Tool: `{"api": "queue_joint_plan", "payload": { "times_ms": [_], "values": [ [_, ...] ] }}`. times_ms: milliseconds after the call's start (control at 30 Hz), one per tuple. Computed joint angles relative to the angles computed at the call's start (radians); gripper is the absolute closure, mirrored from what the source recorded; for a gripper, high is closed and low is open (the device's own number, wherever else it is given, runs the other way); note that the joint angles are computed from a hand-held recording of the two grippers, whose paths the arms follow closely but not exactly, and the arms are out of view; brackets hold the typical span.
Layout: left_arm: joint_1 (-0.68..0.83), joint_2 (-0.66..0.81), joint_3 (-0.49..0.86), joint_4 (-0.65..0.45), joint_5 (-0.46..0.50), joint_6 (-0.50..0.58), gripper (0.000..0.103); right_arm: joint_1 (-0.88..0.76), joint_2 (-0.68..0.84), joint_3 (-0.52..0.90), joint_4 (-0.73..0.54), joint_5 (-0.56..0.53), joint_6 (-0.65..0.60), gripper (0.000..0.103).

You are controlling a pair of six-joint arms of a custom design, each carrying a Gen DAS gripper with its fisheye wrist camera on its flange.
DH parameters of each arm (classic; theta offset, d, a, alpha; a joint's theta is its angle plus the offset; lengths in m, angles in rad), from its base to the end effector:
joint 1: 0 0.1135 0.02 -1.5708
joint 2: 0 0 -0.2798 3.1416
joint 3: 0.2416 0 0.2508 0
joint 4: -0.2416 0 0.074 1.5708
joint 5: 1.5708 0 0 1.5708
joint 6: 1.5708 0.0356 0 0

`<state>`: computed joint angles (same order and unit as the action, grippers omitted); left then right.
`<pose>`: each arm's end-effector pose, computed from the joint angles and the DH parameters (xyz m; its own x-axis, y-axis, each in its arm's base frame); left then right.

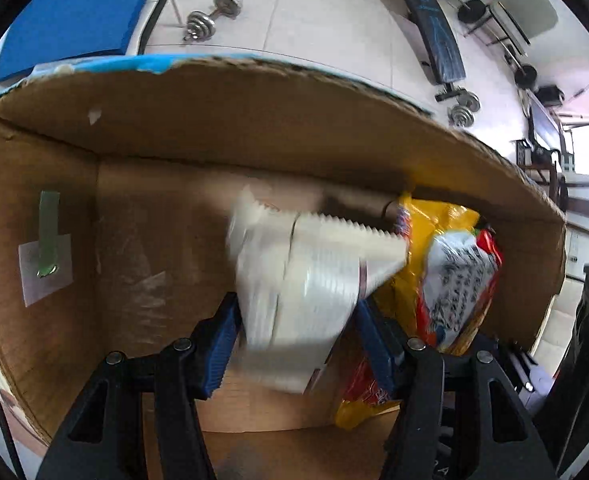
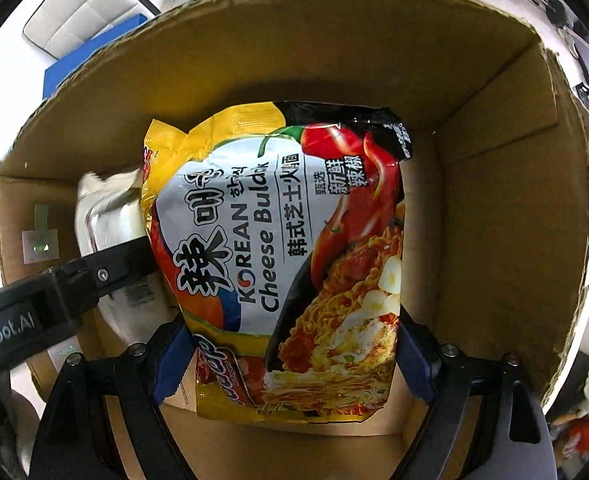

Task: Organize snacks
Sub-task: 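Carry both packets into the cardboard box and open both grippers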

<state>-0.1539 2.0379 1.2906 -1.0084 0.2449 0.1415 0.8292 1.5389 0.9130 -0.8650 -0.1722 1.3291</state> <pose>0.3400 -0.0615 0.1351 -0.9469 0.2854 0.1484 0.2406 0.9346 -0.2619 0.1659 0.1902 0.1904 -0.8755 0.4604 0.1467 0.4777 0.8705 0.1184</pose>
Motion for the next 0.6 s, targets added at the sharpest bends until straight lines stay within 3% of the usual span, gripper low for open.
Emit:
{"api": "queue_joint_plan", "payload": {
  "times_ms": [33,100,300,500,600],
  "values": [
    [-0.002,-0.01,-0.003,0.001,-0.019,-0.001,0.043,-0.004,0.017,0.028,-0.01,0.0,-0.006,0.01],
    [-0.01,-0.032,-0.007,-0.004,-0.035,0.015,0.012,-0.001,0.025,0.069,-0.044,0.006,-0.009,0.007],
    [0.009,-0.17,-0.056,0.01,-0.052,0.059,0.009,0.064,0.033,0.199,-0.206,0.074,0.006,0.003],
    [0.028,-0.306,-0.086,-0.019,-0.054,0.1,0.007,0.171,-0.03,0.289,-0.331,0.124,0.127,0.002],
    [0.069,-0.375,-0.098,-0.059,-0.027,0.128,0.007,0.245,-0.041,0.297,-0.307,0.142,0.215,0.002]
  ]
}}
